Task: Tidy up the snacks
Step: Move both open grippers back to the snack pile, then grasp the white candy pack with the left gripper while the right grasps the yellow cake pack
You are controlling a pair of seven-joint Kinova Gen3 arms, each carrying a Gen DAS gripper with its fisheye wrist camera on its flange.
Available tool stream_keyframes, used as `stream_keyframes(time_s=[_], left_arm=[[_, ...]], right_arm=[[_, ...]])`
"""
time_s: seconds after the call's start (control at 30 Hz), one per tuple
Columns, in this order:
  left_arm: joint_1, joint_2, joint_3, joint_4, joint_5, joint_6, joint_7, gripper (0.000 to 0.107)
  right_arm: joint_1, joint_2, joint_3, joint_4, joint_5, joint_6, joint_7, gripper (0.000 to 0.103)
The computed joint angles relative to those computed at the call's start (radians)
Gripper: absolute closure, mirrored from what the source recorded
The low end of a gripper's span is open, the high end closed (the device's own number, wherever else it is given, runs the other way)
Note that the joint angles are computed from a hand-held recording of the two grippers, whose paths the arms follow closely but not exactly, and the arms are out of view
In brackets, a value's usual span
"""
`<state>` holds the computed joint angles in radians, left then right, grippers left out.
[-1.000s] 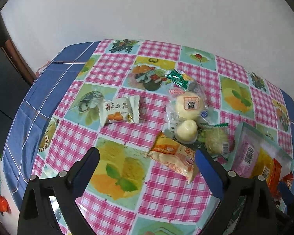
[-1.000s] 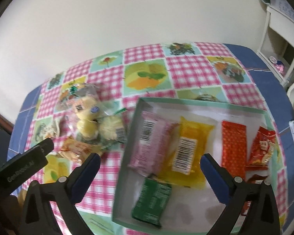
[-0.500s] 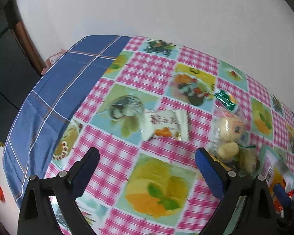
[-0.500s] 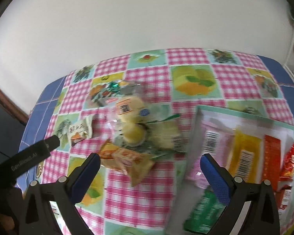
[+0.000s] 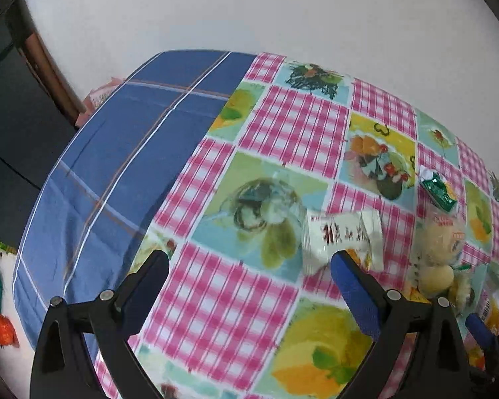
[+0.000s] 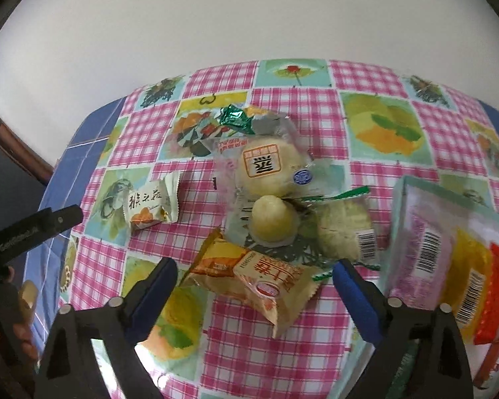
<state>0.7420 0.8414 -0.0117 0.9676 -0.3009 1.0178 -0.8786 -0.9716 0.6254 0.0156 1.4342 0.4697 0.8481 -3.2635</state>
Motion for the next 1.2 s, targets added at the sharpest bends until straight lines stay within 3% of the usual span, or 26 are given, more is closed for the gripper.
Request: stream_keyframes(time_s=[0.17, 0.47, 0.6, 0.7, 0.83, 0.93, 1.13, 1.2], left_arm=[[-0.032, 0.076, 0.039, -0.088, 0.031, -0.011, -0.103, 0.010], [-0.023, 0.210, 0.032, -0.311, 0.072, 0.034, -0.277, 0.010], [-0.039, 0.235, 0.054, -0.340, 0.119, 0.000, -0.352, 0.010], [-0.057, 0.269, 0.081, -0.396, 0.174, 0.039, -0.408, 0.010], [-0.110, 0.265, 0.136, -0.369, 0.288, 0.037, -0.458, 0.010], [-0.119, 0.242, 0.134, -0.322, 0.326, 0.026, -0.459, 0.010], [-0.158, 0.163, 0.160, -0.138, 0.408, -0.059, -0.453, 0.010], [-0.150, 0.146, 0.152, -0.101, 0.402, -0.078, -0.445, 0.021]], right_arm=[[0.035, 0.022, -0.017, -0.020, -0.028, -0.010, 0.059, 0.013], [0.090, 0.042, -0.020, -0.014, -0.102, -0.078, 0.142, 0.023], [0.102, 0.051, -0.016, -0.014, -0.130, -0.098, 0.174, 0.025], [0.104, 0.052, -0.012, -0.009, -0.147, -0.111, 0.185, 0.026], [0.111, 0.053, -0.011, -0.006, -0.170, -0.126, 0.201, 0.026], [0.107, 0.042, -0.004, 0.008, -0.180, -0.137, 0.197, 0.026], [0.119, 0.002, -0.016, 0.063, -0.207, -0.194, 0.196, 0.026], [0.121, -0.005, -0.026, 0.065, -0.217, -0.193, 0.211, 0.026]])
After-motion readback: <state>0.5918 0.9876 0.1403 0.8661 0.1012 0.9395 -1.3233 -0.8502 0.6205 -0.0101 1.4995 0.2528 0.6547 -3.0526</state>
